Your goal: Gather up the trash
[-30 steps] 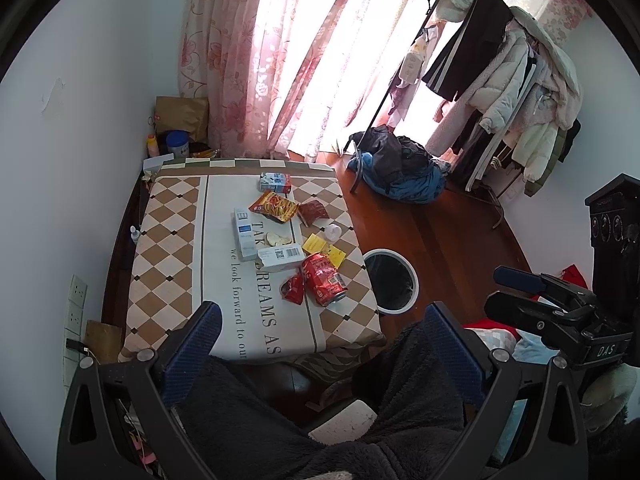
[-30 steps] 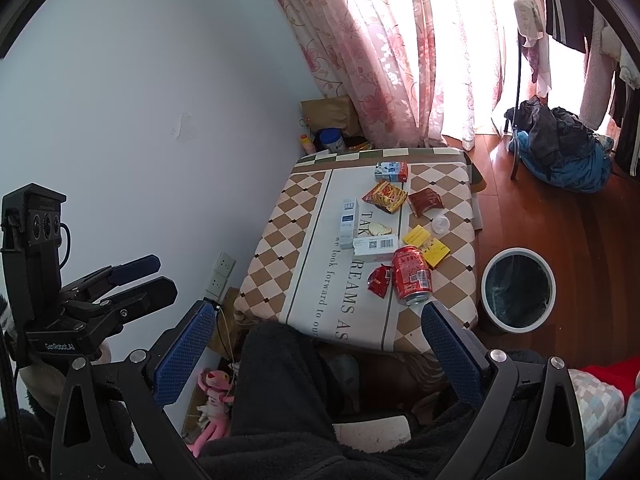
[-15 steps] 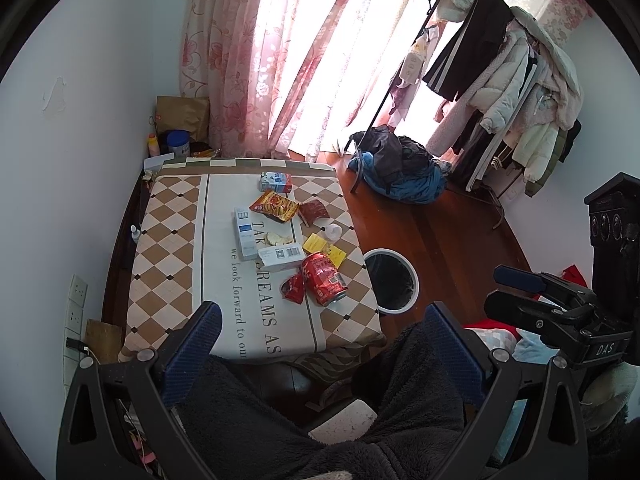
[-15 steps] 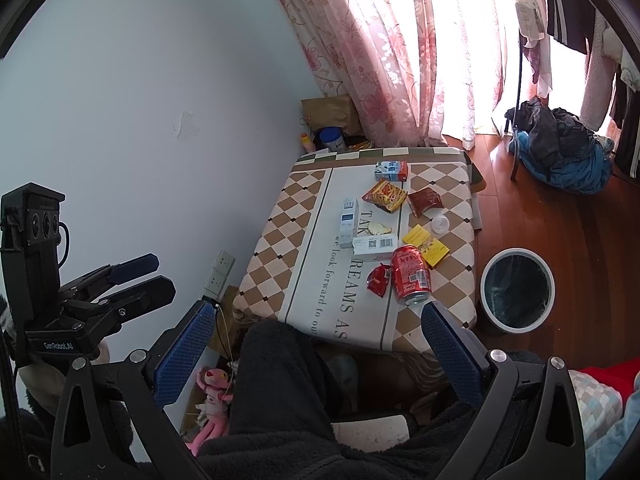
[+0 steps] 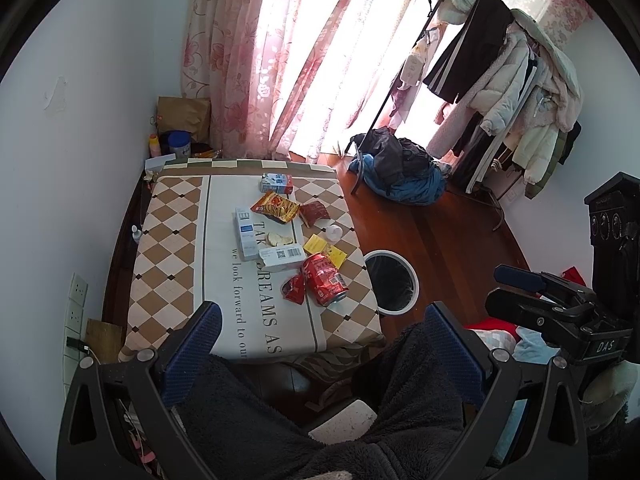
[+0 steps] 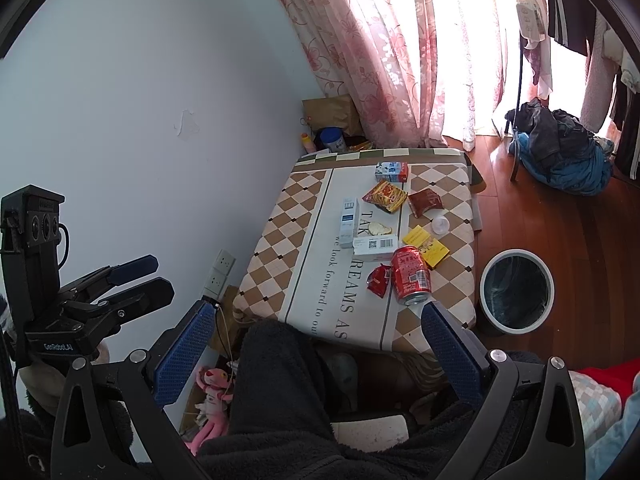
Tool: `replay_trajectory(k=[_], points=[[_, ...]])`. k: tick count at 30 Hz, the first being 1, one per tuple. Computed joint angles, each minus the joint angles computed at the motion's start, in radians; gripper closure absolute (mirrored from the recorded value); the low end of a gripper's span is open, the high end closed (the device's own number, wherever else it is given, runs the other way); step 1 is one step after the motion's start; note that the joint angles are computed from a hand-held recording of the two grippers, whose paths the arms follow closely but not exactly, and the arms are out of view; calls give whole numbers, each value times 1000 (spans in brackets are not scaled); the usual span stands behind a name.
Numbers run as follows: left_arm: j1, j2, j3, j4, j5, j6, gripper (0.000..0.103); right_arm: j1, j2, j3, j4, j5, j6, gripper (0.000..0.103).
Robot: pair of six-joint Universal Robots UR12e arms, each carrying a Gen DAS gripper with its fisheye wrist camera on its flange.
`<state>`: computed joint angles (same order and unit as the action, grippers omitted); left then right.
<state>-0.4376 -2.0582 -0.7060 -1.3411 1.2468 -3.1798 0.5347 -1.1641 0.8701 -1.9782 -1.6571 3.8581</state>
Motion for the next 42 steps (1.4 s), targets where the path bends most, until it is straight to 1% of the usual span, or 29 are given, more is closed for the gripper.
replay_trajectory(k=[28, 31, 33, 34, 35, 36, 37, 39, 41, 42], points=[[0, 12, -20, 16, -5, -10, 0, -2, 0, -5, 6, -5, -9, 0], [-3, 10, -20, 15, 8, -13, 0, -2, 0, -5, 5, -4, -8, 0], [-9, 5, -19, 23, 40, -26, 0, -1, 1, -5, 5, -20, 3, 0], [-18, -7, -16, 39, 100, -45, 0, -2, 1, -2, 6, -36, 17, 0], [-23, -14, -16, 48, 137, -53, 0, -3, 2, 3, 5, -52, 28, 0], [-33, -33, -10, 56, 215, -68, 0, -6, 4, 6, 9, -69, 34, 0], [-38, -43, -6, 56, 252, -75, 0, -8, 9, 7, 20, -88, 42, 0], [-51, -92, 16, 34, 371, -106, 0, -19, 21, 15, 42, -116, 55, 0], [-57, -129, 26, 19, 431, -135, 0, -40, 47, 23, 80, -122, 74, 0], [-56, -140, 17, 21, 454, -145, 0, -54, 60, 26, 99, -108, 79, 0]])
